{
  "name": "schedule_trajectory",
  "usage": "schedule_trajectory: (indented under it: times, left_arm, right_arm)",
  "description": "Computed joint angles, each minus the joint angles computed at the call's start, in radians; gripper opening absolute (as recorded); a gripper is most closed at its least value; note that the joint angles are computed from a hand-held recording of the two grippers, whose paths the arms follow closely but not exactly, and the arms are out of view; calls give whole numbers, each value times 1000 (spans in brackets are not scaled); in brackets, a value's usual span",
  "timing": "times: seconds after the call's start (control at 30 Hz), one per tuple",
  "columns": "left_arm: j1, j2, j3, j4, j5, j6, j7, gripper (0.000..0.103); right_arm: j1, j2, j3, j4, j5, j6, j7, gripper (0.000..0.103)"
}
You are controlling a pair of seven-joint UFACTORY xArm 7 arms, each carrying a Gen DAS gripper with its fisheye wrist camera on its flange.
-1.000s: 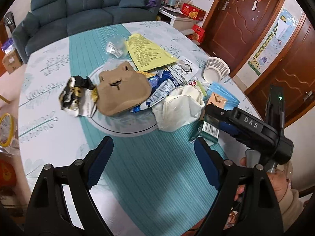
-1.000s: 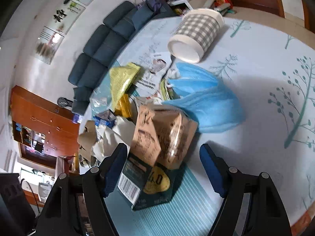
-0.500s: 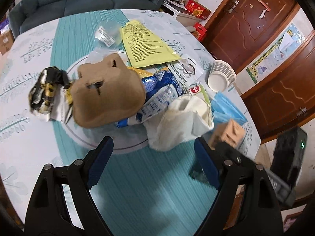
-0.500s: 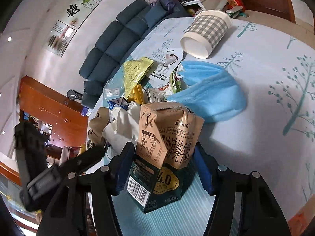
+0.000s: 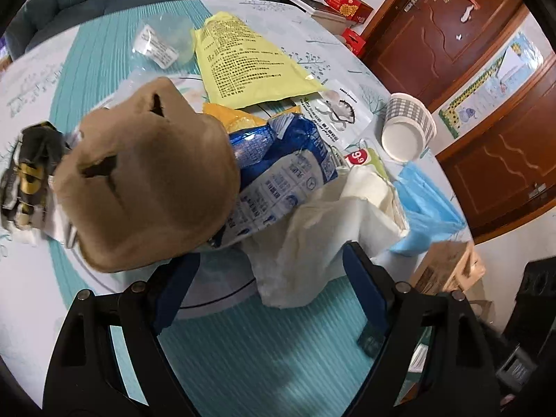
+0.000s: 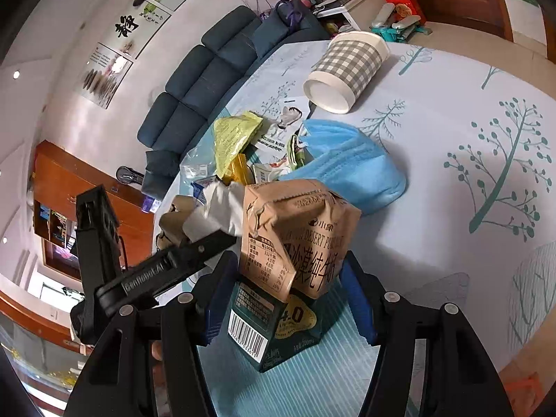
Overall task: Collect trash
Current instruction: 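Grasp the white tissue with the left tool while the right tool grasps the milk carton, then carry tissue and milk carton over the bin and open both tools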
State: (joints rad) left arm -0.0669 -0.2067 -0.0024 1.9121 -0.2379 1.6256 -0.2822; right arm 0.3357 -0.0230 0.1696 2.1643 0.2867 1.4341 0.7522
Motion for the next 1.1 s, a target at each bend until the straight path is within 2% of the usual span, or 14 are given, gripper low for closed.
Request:
schedule_trajectory:
  times: [0.03,0.1,0.17,0.2,0.27,0.37,0.67,0.8,1.1]
  left_arm:
    - [0,1,0,-4,-8,-7,-7,82]
    - [-1,2,-1,-10,-14,-22,-23,75]
    - [-4,2,6,-16,-49,-35,-35,47]
    - [-5,6,10,-15,-73,-37,-46,42]
    - [-7,12,-2,-1,-53,-38,-61,29]
    - [-19,19,-18,27,-30,-23,-63,19]
    - [-57,-9,-28,158,-32,125,-32,16]
    - [-81,-12,-48,256,-24,208,-8,16]
    - [-146,3,-103,450,-44,362,-39,16]
  right_arm:
    - [0,-5,0,-11,2,-2,1,60]
    - [0,-17,0,-33,9,-12,0,60]
    - [2,-21,2,-44,8,-17,1,60]
    - [2,-28,1,-53,12,-19,-1,60]
    - [1,-39,1,-66,15,-18,0,60]
    - [-1,-60,-1,-81,21,-16,-2,60]
    - [-1,-111,3,-70,12,23,-20,59]
    - [-7,-175,1,-82,2,60,-21,59]
    - [-37,-296,19,-31,-58,219,-17,59]
